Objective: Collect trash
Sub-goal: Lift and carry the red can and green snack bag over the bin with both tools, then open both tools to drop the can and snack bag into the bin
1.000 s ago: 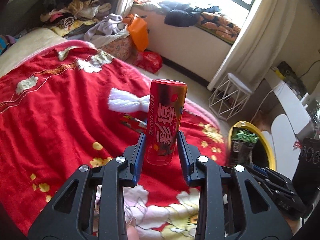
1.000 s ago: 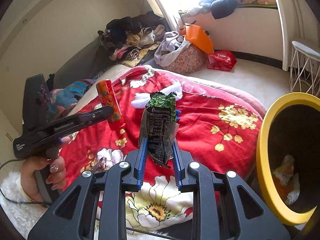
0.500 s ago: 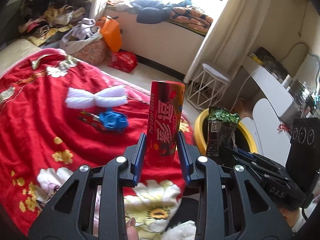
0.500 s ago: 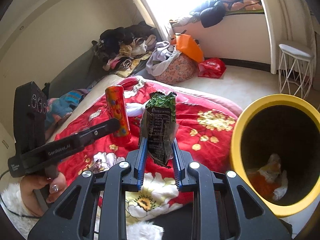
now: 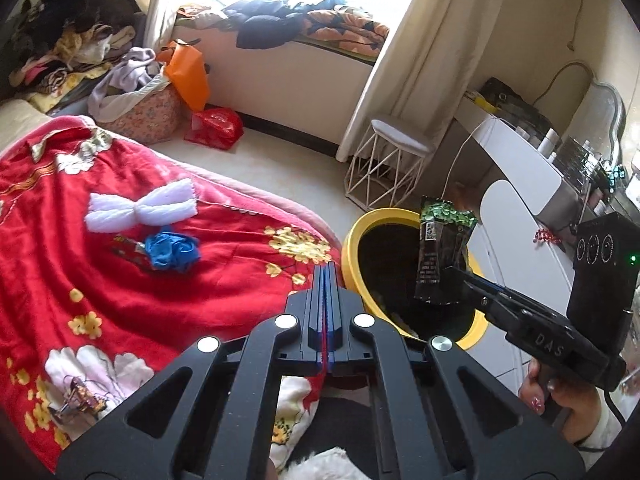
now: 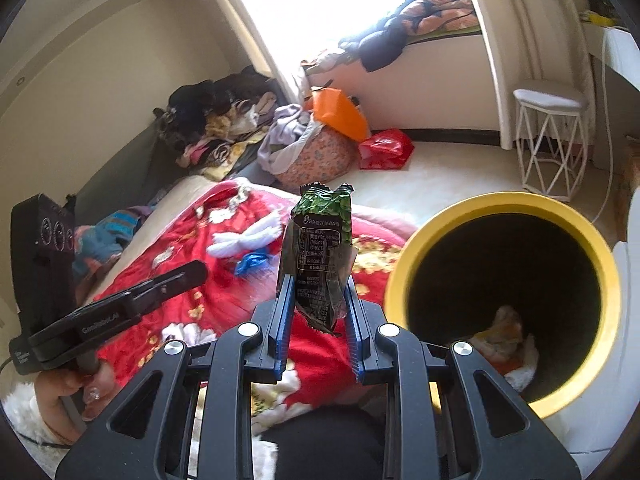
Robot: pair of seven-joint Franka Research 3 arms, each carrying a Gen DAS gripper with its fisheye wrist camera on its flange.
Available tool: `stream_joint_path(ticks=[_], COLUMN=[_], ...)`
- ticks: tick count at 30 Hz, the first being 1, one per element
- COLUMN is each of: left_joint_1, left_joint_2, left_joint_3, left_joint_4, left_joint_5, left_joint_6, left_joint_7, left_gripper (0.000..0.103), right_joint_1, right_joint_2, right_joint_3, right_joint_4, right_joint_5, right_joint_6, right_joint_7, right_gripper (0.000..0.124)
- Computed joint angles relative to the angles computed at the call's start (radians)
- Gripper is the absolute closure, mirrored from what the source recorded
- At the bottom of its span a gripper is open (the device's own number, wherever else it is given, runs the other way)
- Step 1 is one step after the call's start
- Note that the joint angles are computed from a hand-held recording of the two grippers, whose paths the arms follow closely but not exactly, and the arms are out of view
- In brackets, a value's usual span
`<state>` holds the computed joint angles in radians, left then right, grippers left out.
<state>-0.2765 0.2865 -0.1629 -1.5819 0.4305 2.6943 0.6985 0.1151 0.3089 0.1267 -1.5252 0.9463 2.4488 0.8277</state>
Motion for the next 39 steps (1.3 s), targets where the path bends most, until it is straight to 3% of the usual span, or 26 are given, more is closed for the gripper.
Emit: stream_joint_path(ticks=[10, 16, 25, 37, 39], left_joint_1=[0.014, -0.012, -0.063, -0.122, -0.128], left_joint_2=[0.101, 0.174, 0.327, 0.508, 0.546], left_joint_3=[-0.046, -0.061, -0.073, -0.059, -0.06], left_joint_4=[0.082, 0.172, 0.398, 0.687, 0.75], left_joint_5=[-0.134, -0.178, -0.236, -0.287, -0.301], left_joint_6=[-0.05, -0.071, -0.17, -0.311, -0.336], left_joint_7=[0.12, 0.2, 0.313, 0.396, 0.407], left_gripper=[0.103, 0.103, 0.103, 0.103, 0.103], right_joint_1=[-0.034, -0.041, -0.057, -0.088, -0.094], right_joint_2=[0.023, 0.049, 0.1, 0.118, 0.119], right_joint_3=[-0.02, -0.042, -0.072, -0.054, -0.051], right_joint_4=[0.006, 0.008, 0.02, 0.017, 0.017], right_joint_5=[-0.003, -0.088, -0.268, -0.293, -0.28], right_joint_6=[0.046, 0.098, 0.075, 0.074, 0.078], right_joint_7=[0.05, 0.133, 0.305, 0.342, 0.338], right_gripper=[0.101, 0.101, 0.101, 0.098, 0.083])
